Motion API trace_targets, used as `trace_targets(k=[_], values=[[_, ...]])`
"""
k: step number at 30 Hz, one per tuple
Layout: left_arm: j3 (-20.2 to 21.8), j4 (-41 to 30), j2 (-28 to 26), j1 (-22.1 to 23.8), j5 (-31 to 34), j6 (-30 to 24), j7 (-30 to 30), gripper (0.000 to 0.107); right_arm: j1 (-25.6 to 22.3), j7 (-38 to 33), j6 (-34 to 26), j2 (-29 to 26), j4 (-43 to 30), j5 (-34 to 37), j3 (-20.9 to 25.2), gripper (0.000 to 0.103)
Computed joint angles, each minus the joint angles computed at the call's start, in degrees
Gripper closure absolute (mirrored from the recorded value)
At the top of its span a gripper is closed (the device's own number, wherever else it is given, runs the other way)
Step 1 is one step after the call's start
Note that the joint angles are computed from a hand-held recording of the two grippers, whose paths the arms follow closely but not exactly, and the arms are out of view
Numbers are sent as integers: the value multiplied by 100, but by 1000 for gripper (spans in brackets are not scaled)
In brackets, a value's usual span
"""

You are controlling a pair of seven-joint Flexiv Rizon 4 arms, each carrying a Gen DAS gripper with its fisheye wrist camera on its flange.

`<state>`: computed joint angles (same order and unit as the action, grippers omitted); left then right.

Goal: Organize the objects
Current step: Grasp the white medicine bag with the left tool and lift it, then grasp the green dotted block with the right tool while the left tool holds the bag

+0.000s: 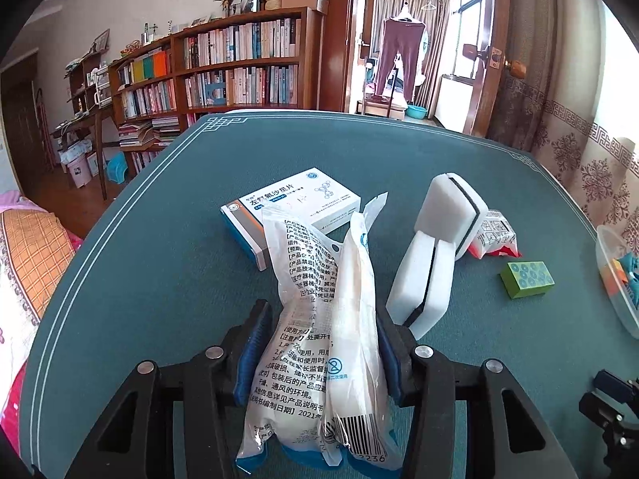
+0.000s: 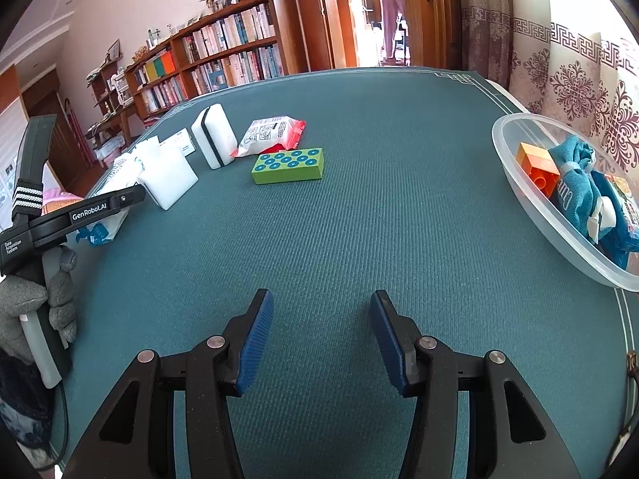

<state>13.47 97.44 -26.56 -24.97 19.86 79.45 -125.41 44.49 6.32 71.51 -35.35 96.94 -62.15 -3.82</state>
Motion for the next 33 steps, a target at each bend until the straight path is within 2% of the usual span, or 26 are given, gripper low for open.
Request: trace_targets(k=[7, 12, 17, 22, 25, 33], values=[[336, 83, 67, -181, 184, 193, -519, 55, -41, -463, -88, -271, -504, 462, 64, 51], [253, 102, 50, -90, 130, 194, -598, 55, 62, -911, -340, -528, -959, 792, -18, 51], [288, 71, 31, -126, 166, 220, -665, 55, 81, -1149, -640, -817, -1485, 1129, -124, 41], [322, 36, 2, -180, 234, 195, -701, 55, 58, -1569, -866, -1171, -2141, 1514, -120, 37], [319, 42, 5, -182, 246, 206, -719, 55, 80, -1847, -987, -1414, -2560, 1696, -149, 30], [219, 100, 19, -88, 138, 256, -645, 55, 160, -2622, -1665, -1939, -3452, 2206, -146, 29]])
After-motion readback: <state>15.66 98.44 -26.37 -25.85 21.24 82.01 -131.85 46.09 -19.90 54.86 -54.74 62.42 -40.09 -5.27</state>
